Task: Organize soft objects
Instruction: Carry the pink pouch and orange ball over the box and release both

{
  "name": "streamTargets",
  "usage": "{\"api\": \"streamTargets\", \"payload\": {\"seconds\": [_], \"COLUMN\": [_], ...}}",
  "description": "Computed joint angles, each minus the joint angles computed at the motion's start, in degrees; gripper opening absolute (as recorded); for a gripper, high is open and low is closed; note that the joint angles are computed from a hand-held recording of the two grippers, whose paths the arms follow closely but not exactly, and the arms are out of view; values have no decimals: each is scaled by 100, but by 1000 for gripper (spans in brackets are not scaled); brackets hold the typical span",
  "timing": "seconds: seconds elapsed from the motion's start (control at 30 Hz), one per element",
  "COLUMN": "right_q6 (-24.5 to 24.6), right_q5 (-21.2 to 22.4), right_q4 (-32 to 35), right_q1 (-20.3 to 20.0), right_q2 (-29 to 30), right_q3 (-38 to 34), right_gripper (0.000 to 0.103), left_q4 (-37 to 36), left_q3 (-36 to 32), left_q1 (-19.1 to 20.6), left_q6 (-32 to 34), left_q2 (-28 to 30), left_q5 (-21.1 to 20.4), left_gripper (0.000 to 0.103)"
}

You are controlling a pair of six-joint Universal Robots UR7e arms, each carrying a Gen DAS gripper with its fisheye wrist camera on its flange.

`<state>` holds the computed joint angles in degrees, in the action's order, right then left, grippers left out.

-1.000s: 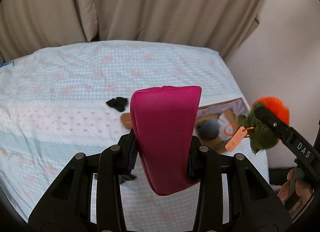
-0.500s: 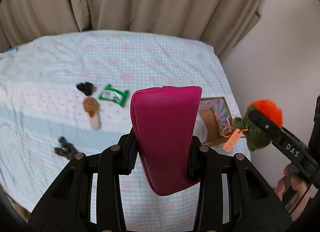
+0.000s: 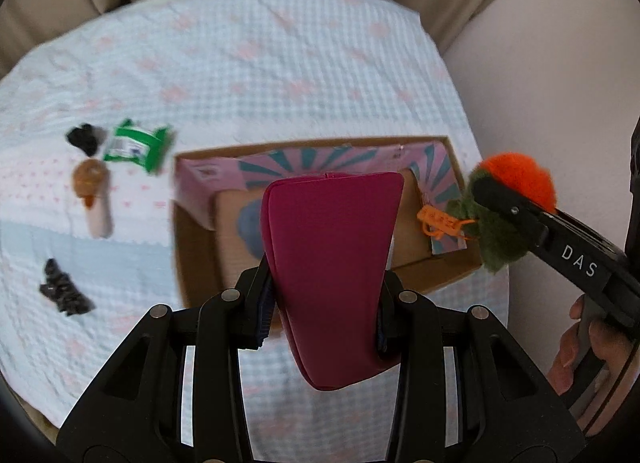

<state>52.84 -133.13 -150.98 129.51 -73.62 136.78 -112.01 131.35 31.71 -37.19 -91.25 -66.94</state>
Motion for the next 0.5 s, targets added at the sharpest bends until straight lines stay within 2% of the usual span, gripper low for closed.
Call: {"api": "streamTargets", "payload": {"seconds": [0.23, 0.37, 0.4, 0.43, 0.47, 0.5], "right_q6": [-975, -1185, -1221, -1275, -1299, -1311], "right_q5": [457, 593, 611, 656, 704, 789], "right_q4": [-1073, -1315, -1359, -1436, -1457, -1500], "right_q1": [-974, -1292, -1349, -1436, -1490, -1557], "right_q2": [340, 488, 516, 544, 548, 558], "right_q3": [262, 327, 341, 373, 385, 406], "right_gripper": [37, 37, 40, 43, 46, 55], "left_q4": [-798, -981, -1006, -994, -977, -965], "left_q3": [-72, -93, -89, -111, -144, -169], "left_q1": [490, 594, 599, 592, 626, 647], "left_q6": [355, 630, 650, 645, 692, 731], "left_q2": [1224, 1589, 1623, 1663, 1692, 1687], "left_q5": [-184, -200, -194, -185, -272, -349], "left_gripper": [34, 35, 37, 41, 56, 83]}}
